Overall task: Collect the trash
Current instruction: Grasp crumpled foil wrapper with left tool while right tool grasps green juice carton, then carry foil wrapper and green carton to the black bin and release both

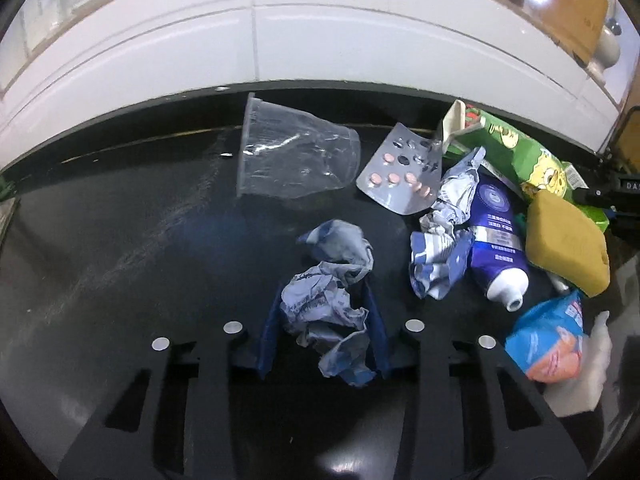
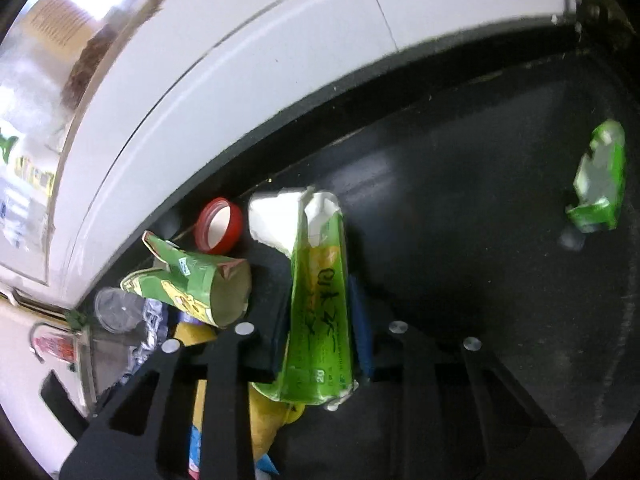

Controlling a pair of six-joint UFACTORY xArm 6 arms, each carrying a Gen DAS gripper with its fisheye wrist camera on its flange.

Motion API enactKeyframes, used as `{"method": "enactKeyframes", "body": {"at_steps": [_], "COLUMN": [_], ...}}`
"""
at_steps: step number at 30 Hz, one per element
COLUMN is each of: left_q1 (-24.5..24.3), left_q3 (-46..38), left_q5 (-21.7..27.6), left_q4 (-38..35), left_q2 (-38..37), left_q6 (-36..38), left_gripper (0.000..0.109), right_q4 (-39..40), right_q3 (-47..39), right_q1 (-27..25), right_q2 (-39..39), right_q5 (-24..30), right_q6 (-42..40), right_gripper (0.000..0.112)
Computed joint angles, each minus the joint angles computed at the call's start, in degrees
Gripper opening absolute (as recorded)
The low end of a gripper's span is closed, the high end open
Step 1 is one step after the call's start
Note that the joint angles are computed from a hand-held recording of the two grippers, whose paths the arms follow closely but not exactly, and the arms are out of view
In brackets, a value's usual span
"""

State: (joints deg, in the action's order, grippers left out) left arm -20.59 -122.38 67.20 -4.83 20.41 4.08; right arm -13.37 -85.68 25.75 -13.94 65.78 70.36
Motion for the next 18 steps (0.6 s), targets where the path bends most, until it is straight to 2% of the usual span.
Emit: {"method": "enactKeyframes", "body": {"at_steps": [6,7,12,18], "left_q1": [-0.52,-0.79,-1.59,-6.38], "left_q3": [10.49,13.58,20.62,34.37], "left_q5": [-2.66,-3.91,-3.8,-6.43], "left_q4": [1.79,2.45,1.44,5.09], "left_q2": [-10.1,-12.56,-21.14,-35.48], "left_q6": [-1.5,-1.75,-0.6,-2.93], "left_gripper": [0.037,0.037,0.037,0.037], "right_q4": [-5.83,-7.12,-13.94,-26.82], "right_q3": [-4.95,-5.67,-9.14,-14.37], "right_q1": [5.91,7.54,16.14,35.26], "right_q2": [0.87,0.67,-0.89,-0.34], "right_q5": [5.48,6.73,13.94,26.81], "right_q6": [-0.77,-0.38,-0.07,3.4], "right_gripper": [0.025,0.025,0.025,0.025]}}
